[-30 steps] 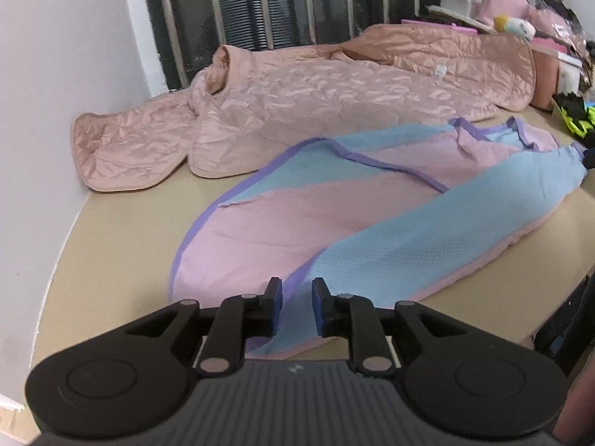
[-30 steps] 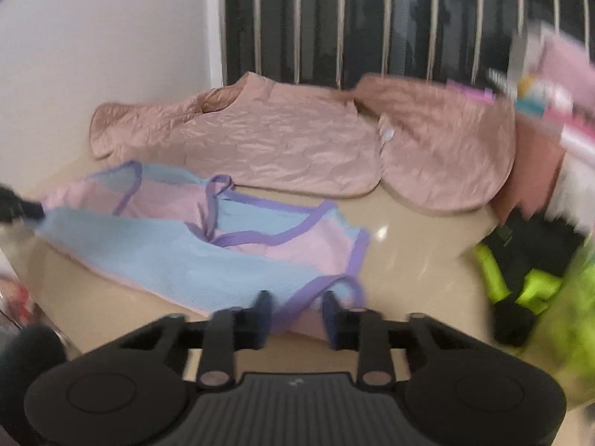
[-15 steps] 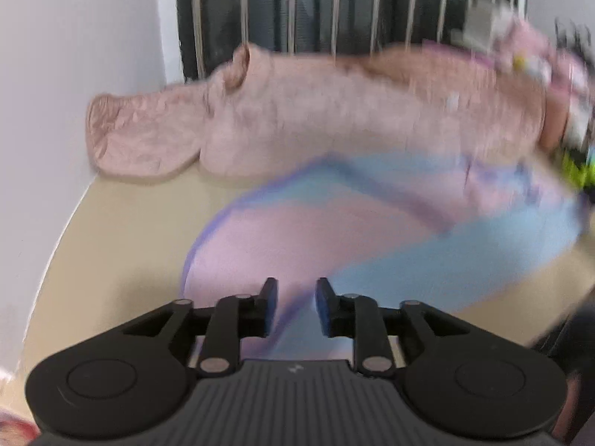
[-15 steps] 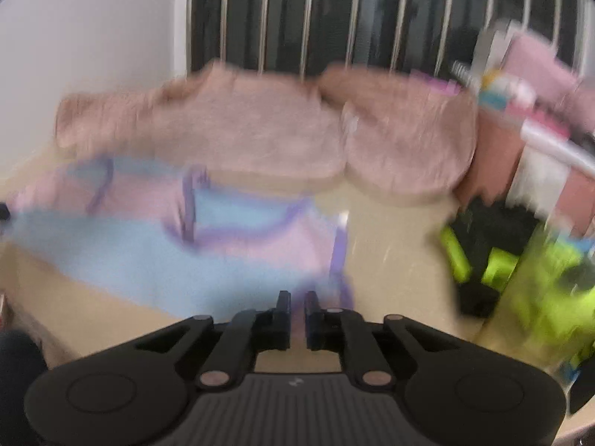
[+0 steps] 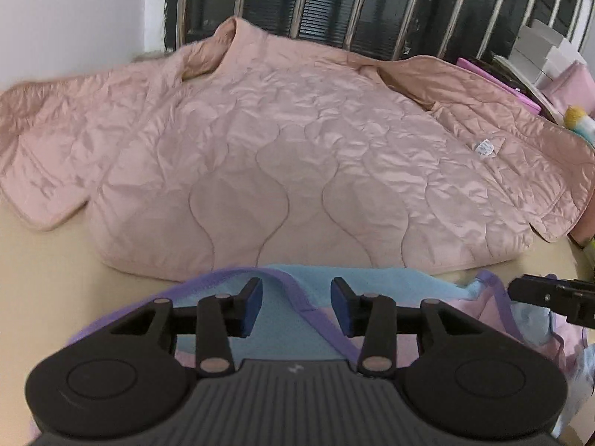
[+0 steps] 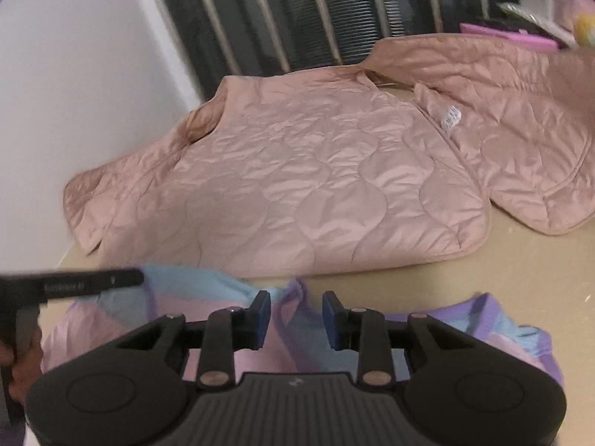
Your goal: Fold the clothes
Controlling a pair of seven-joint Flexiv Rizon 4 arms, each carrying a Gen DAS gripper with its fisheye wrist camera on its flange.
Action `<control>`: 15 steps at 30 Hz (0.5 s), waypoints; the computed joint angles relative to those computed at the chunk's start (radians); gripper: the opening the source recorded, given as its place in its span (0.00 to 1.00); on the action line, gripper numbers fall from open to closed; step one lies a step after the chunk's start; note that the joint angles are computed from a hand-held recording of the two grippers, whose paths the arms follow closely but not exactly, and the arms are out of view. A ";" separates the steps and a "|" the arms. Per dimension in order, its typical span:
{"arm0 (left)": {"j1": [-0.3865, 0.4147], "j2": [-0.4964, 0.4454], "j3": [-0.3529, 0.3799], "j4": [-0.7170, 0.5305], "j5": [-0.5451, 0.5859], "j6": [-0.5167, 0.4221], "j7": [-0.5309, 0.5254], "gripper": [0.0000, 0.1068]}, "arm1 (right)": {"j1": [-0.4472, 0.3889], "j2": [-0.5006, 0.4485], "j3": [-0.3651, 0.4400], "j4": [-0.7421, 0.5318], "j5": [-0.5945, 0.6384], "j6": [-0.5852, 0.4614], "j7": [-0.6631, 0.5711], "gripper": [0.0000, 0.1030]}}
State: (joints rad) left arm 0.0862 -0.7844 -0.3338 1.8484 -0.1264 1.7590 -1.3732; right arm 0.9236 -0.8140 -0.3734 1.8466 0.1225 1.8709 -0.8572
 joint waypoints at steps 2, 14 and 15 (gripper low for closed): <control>0.035 -0.019 -0.040 0.004 0.001 0.010 -0.008 0.21 | -0.052 -0.010 0.055 -0.029 -0.023 -0.002 0.000 0.28; 0.231 0.010 -0.201 0.201 0.198 0.258 -0.210 0.00 | 0.066 0.006 -0.002 0.088 0.107 0.208 -0.085 0.01; 0.233 0.028 -0.194 0.242 0.214 0.288 -0.237 0.00 | 0.105 0.015 -0.015 0.125 0.144 0.247 -0.116 0.01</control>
State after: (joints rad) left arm 0.3194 -0.7561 -0.5279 2.0900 0.0873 2.0467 -1.6102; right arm 1.0284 -0.7991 -0.3885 1.9721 0.2662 2.1176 -0.9729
